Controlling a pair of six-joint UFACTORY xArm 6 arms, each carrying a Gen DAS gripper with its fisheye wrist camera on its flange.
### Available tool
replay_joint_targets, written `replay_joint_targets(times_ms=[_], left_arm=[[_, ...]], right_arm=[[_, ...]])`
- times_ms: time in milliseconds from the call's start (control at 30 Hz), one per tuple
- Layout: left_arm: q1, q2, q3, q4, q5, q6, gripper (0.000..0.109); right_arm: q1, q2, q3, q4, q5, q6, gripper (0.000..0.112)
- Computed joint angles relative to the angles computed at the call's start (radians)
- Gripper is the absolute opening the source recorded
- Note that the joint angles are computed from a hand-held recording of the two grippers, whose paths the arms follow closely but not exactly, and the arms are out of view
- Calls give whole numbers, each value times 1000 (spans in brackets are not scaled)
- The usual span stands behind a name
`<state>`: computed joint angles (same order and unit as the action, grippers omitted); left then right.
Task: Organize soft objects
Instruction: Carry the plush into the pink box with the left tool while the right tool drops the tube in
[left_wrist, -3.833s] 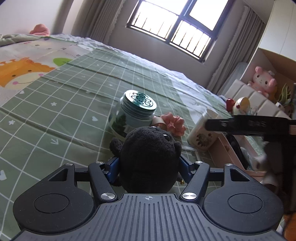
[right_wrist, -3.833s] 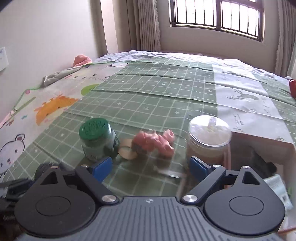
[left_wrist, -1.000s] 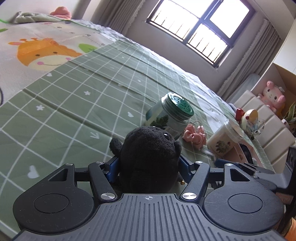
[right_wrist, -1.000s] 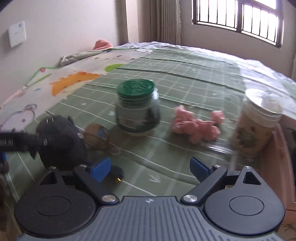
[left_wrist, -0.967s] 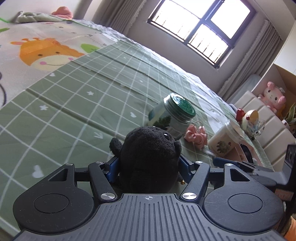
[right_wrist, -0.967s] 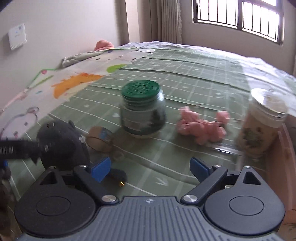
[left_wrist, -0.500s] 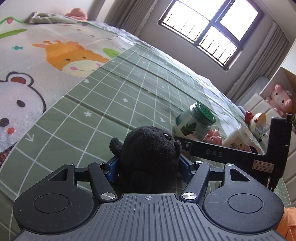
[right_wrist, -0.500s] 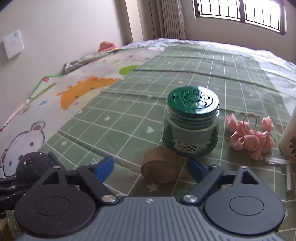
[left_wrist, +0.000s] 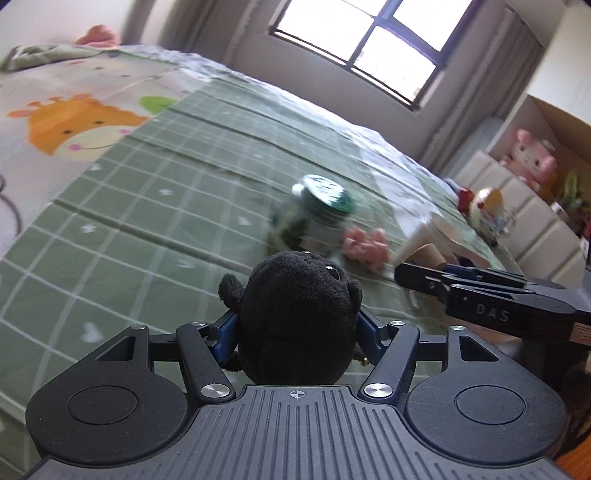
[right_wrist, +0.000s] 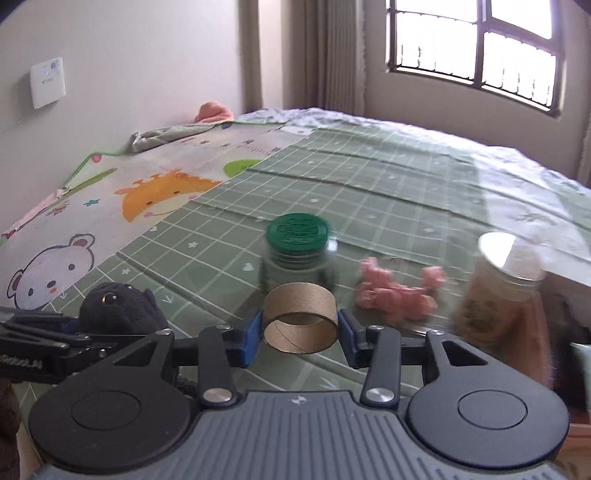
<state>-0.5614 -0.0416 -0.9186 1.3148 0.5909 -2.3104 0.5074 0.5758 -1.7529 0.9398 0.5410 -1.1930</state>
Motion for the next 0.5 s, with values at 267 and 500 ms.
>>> replay_joint_targets(times_ms=[267,500], left_arm=[[-22,272,-338,-119,-161,291,70],[-33,587,-717,-580,-318,839,70]], right_arm=[[-171,-161,209,109,-63,-153,44],[-314,-245,328,249,-102,-336,44]])
